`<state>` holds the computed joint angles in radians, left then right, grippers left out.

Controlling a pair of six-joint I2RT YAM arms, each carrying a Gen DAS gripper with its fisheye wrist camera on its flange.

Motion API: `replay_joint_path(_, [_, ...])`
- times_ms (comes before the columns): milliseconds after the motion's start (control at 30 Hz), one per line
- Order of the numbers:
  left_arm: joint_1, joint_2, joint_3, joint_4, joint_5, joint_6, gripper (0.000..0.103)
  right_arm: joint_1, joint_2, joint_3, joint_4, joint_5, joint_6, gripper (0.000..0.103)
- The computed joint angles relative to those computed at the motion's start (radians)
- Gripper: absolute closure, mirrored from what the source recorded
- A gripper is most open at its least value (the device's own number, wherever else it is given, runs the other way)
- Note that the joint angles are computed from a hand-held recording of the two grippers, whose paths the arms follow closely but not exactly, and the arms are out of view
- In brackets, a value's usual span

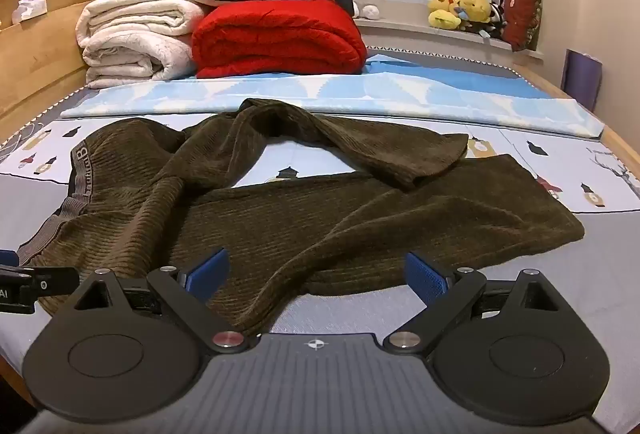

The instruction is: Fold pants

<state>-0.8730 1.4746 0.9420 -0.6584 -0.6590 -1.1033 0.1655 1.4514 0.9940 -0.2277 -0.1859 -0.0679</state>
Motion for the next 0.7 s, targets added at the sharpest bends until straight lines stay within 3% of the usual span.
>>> replay_joint_path(700, [-0.011, 0.021, -0.011, 0.021, -0.008, -0.006, 0.001, 0.007, 0.012, 0.011, -0.012, 0.016, 0.023, 0.008])
